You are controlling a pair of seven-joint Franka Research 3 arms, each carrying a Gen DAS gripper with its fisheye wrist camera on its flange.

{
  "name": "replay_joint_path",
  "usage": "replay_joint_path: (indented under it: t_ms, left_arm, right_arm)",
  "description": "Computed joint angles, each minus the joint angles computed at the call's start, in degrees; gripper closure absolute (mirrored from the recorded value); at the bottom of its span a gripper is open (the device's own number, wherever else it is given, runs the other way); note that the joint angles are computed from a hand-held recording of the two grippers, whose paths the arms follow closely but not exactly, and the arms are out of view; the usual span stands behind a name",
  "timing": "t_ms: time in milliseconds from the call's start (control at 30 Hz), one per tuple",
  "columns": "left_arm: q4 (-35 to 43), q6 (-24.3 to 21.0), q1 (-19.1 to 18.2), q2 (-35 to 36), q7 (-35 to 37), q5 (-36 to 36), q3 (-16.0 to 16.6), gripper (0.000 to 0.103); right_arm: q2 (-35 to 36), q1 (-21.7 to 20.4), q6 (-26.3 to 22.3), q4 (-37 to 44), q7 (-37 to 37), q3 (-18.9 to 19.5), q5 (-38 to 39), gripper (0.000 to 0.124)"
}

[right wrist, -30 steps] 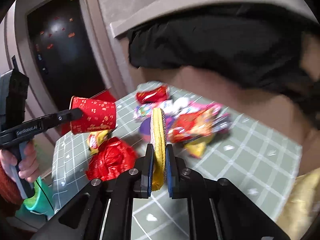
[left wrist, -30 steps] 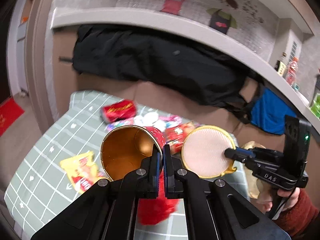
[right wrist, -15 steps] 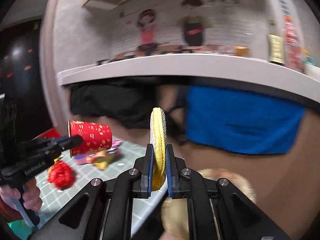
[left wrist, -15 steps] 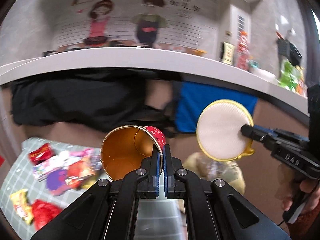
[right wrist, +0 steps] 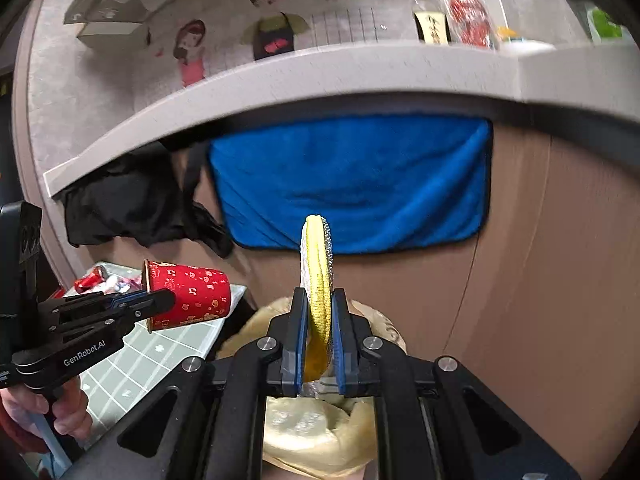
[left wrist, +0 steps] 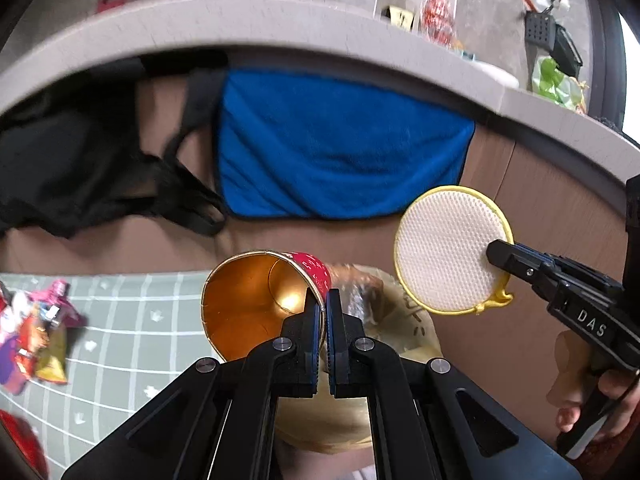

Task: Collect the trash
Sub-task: 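Carry the cup and pad over the yellow-bagged bin and open both tools, then grasp the red snack wrapper with the right tool while the left tool grasps the silver foil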

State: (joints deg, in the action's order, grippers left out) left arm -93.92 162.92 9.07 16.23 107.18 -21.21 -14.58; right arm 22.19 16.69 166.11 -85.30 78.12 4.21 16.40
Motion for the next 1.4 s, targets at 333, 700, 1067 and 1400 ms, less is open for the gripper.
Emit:
replay_joint_path:
  t_ms: [333,700,1067,1400]
  left_arm:
    - [9.61,-9.03,-0.41,8.47,-3.61,2.65,-0.2,0.1]
    - [21.16,-22.08,3.23,17.63,-1.09,-2.84,-3.58,0.056]
    - [7.07,-11.09,5.74,5.07,0.52,-6.84,0.06,0.056]
    - [-15.29,2.03,7.56,-13.58,7.18,-13.6,8.11,0.056]
  right_arm:
    - [6.41,-0.82,-4.84,6.13,-0.25,0.53,1.29,0.113]
    - [18.6,-0.65,-20.36,21.41,5.1,-0.88,-1.46,0.11]
    - [7.95,4.69,-2.2,6.27,11.18,-5.18,-10.27,0.11]
    - [4.68,2.89,-3.57,7.53,-3.02,7.42,2.11,0.109]
